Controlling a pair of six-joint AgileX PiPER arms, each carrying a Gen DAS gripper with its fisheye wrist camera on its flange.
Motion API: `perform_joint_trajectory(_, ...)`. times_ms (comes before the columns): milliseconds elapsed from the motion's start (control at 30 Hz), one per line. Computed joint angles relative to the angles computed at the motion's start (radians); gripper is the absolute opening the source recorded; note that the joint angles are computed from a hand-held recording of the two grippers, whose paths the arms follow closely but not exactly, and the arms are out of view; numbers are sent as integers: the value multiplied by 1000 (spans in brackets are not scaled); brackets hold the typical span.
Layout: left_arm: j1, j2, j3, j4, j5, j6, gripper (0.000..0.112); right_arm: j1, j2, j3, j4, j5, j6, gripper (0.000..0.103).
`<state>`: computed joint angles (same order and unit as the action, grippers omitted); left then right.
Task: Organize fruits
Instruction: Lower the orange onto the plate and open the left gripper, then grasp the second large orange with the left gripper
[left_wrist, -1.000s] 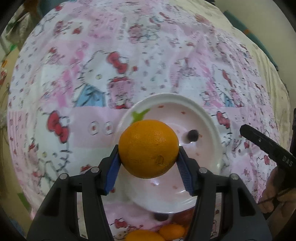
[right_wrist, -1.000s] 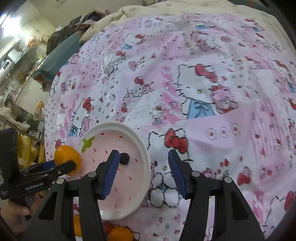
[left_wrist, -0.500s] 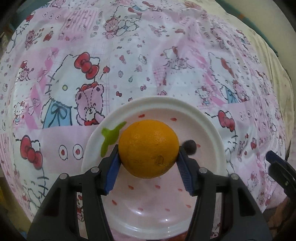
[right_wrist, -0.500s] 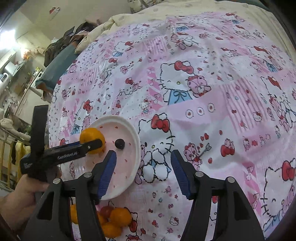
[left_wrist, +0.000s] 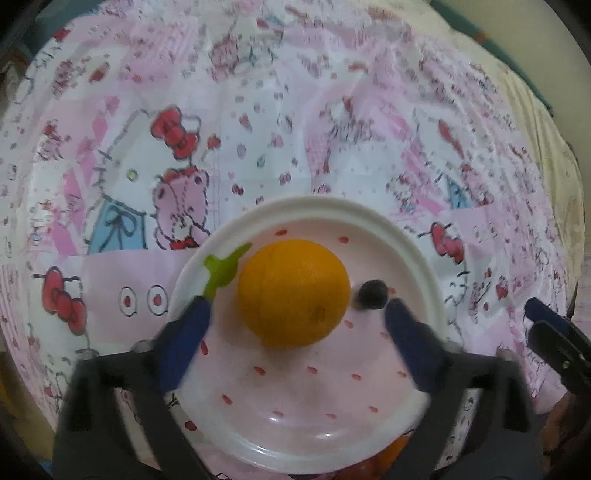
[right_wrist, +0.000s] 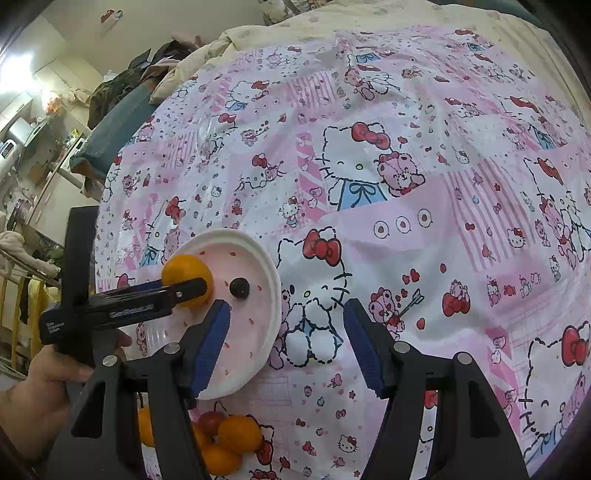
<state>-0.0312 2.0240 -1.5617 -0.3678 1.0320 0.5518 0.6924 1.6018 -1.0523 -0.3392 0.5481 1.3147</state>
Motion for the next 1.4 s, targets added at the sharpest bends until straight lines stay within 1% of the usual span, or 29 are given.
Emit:
perform_joint_trajectory(100,8,-42,31,-6,-1,21,96,-1,-6,-3,28,-22,-41,67)
perform_joint_trajectory(267,38,-134,102,-22,-25,52,96,18,-2,-40,23,14,-64,68)
perform_joint_trajectory(333,54,-183,134,-20,-39,55,96,31,-9,-51,-2,35,-44,74)
perform_joint_trajectory(400,74,-222,159,-30,-49,74,96,48,-23,-50,-39,46,-4,78)
perform_joint_trajectory(500,111,-288,201,-52,-65,129,96,84,-43,-37,-85,50,63,83)
perform_joint_trajectory(567,141,-327,230,-70,-70,161,96,113,-45,-33,-89,55,80,83)
perform_joint_trajectory(733,230,-391,263,-106,0,201,96,188,-49,-20,-117,74,143,83)
perform_joint_trajectory(1000,354,-480,327,-143,68,272,96,308,-74,-4,-237,120,323,83)
perform_joint_trajectory(1067,380,-503,348,-153,74,298,96,332,-79,-1,-269,138,369,83)
perform_joint_trajectory(1267,433,-558,419,-165,85,370,96,396,-96,35,-362,143,527,83)
perform_joint_trajectory(1400,473,-579,459,-203,85,422,96,416,-81,28,-384,151,568,83)
